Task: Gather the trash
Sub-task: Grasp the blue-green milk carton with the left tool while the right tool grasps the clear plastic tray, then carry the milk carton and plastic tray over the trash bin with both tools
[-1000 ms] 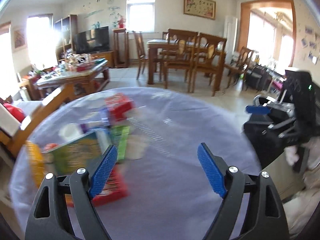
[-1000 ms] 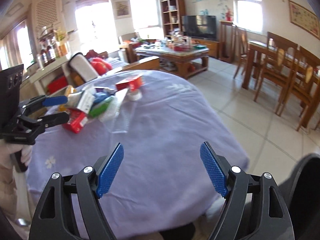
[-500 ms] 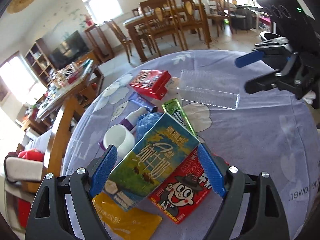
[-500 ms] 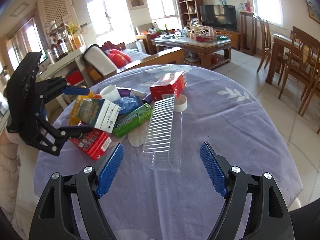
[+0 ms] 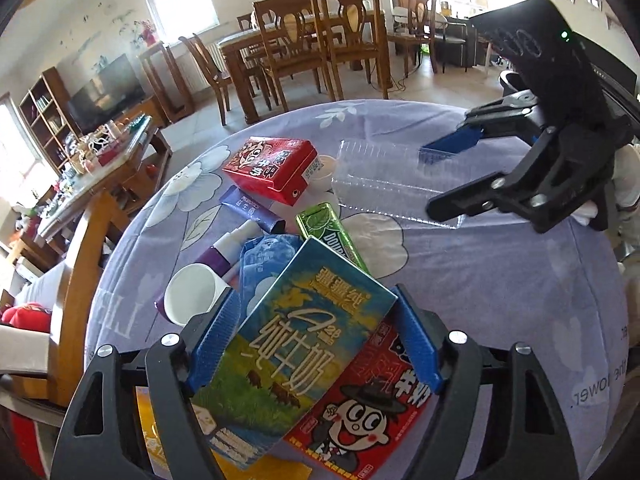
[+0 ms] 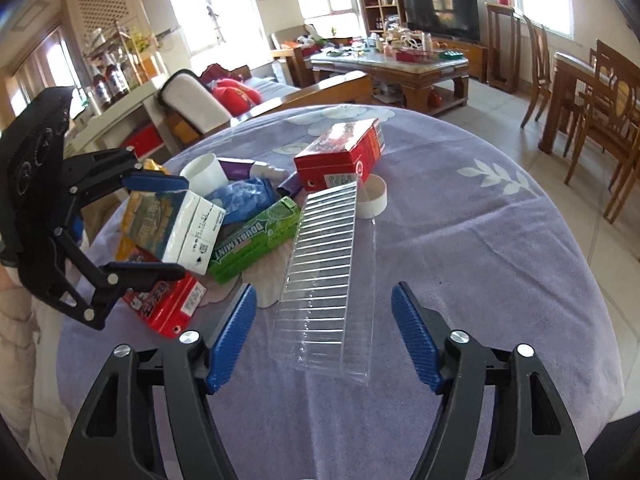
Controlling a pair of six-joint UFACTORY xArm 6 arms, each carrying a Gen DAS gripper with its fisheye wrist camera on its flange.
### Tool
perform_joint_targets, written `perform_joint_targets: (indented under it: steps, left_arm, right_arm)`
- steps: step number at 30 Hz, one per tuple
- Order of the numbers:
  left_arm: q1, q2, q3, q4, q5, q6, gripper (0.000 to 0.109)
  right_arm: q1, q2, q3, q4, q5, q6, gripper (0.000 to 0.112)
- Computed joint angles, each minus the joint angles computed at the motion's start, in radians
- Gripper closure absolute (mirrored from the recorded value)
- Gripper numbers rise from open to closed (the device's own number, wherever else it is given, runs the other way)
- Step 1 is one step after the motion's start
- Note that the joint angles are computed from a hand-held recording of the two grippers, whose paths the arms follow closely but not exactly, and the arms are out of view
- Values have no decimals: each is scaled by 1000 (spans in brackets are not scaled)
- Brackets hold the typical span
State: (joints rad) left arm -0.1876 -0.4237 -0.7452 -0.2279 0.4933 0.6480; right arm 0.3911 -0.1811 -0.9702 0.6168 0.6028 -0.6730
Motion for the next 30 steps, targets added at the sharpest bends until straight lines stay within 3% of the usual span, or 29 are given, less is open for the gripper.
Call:
perform_joint_targets:
  steps: [2,4,7,8,10,21,26,30]
  left_arm:
    - [-6,-3,1,2,-1,-12,40]
    - [-10,-5,-3,-1,5,-39,46]
    - [-17,-10,2,21,0,-96,54]
    - [-19,-15,9,35,-12,-117,55]
    - [-23,-37,26,29,-33,-136,58]
    - [-51,-191,89,27,-147,-265,59]
    - [-118,-200,61,5,-184,-304,59]
    - [-204,-151,11,72,-208,-375,59]
  right_arm:
    - [1,22,-21,-28,23,26,67]
    - [3,31,-26,-40,19,35,78]
    - [4,23,-16,-29,2,29,81]
    - [1,18,-13,-11,3,14,92]
    - [-6,3,1,10,-1,-4,102]
    - [-129,-197,104,174,73,-193,108]
    - [-194,-296,144,208,127,-237,108]
    - [-280,-379,169,233,190,-287,108]
